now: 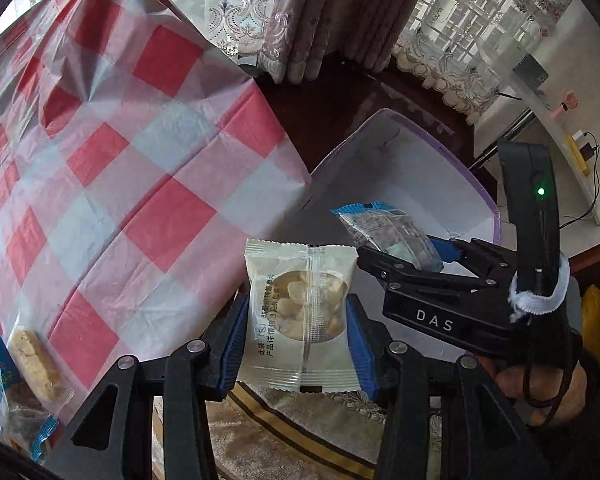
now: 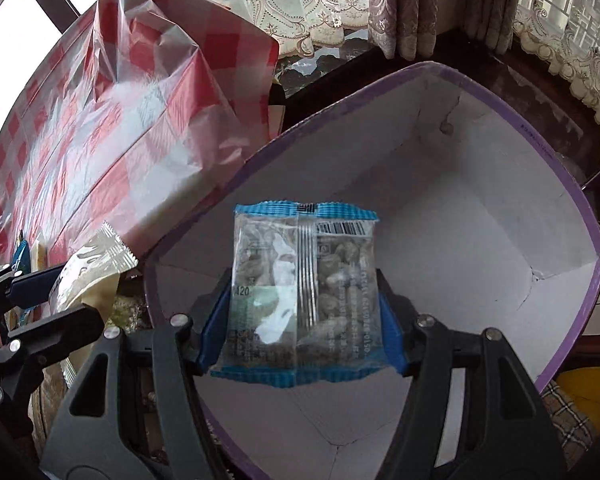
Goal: Organize snacks
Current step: 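Carry the nut bag into the white box and open the right tool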
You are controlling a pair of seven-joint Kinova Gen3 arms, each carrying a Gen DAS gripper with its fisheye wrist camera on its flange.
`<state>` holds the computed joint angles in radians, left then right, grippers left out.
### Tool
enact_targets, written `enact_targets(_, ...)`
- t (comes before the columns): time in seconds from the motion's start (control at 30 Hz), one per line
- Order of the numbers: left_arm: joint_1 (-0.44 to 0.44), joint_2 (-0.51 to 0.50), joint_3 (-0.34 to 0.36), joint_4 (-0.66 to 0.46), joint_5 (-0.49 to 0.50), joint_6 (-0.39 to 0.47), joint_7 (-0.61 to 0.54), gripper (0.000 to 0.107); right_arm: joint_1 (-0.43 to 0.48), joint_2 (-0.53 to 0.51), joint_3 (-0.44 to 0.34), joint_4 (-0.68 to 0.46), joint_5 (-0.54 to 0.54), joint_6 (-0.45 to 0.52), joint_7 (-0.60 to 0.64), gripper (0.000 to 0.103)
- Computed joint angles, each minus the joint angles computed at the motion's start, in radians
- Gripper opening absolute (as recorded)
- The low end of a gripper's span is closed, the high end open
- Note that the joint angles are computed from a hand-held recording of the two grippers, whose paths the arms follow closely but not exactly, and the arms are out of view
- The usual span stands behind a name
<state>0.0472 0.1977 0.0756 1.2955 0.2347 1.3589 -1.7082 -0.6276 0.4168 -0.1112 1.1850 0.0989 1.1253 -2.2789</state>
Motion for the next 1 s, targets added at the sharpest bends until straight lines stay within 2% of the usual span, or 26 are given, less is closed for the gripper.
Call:
enact_targets(0.13, 0.059, 0.060, 0.024, -0.046, -0.056, 0.034, 0.011, 0.048, 0.040, 0.008, -0.007, 0.048, -0.054, -0.018, -0.001, 0.067)
enact_targets(0.27, 0.096, 0.092, 0.024, -0.070, -0.106, 0.053, 0.027, 0.050, 0.054, 0.041, -0.012, 0.032, -0.084, 0.003, 0.012, 0.068)
enact_targets(0.33, 0.092, 0.096, 0.024, -0.071, -0.099, 0.064, 0.022, 0.052, 0.052, 0.066, -0.005, -0.002, -0.088, 0.027, 0.004, 0.068)
enact_targets(0.37, 0.085, 0.094, 0.023, -0.069, -0.090, 0.066, 0.017, 0.054, 0.056, 0.073, -0.003, -0.014, -0.092, 0.037, 0.005, 0.069)
enact_targets(0.43, 0.078, 0.083, 0.021, -0.062, -0.080, 0.053, 0.012, 0.070, 0.055, 0.078, 0.005, -0.029, -0.090, 0.050, -0.003, 0.069)
enact_targets(0.57, 0.057, 0.042, 0.019, -0.037, -0.050, 0.021, -0.016, 0.075, 0.041, 0.084, 0.019, -0.076, -0.062, 0.091, -0.016, 0.074)
enact_targets(0.67, 0.043, -0.001, 0.011, -0.006, -0.037, -0.022, -0.025, 0.075, 0.022, 0.085, 0.027, -0.121, -0.033, 0.118, -0.027, 0.077)
enact_targets(0.8, 0.009, -0.121, -0.010, 0.084, -0.017, -0.137, -0.080, 0.075, -0.040, 0.054, 0.040, -0.146, 0.049, 0.122, -0.041, 0.081)
enact_targets(0.87, 0.004, -0.181, -0.021, 0.129, -0.052, -0.198, -0.075, 0.075, -0.086, 0.040, 0.046, -0.155, 0.117, 0.130, -0.053, 0.085)
enact_targets(1.0, -0.019, -0.298, -0.043, 0.230, -0.155, -0.304, -0.046, 0.075, -0.166, 0.056, 0.048, -0.257, 0.207, 0.153, -0.044, 0.089)
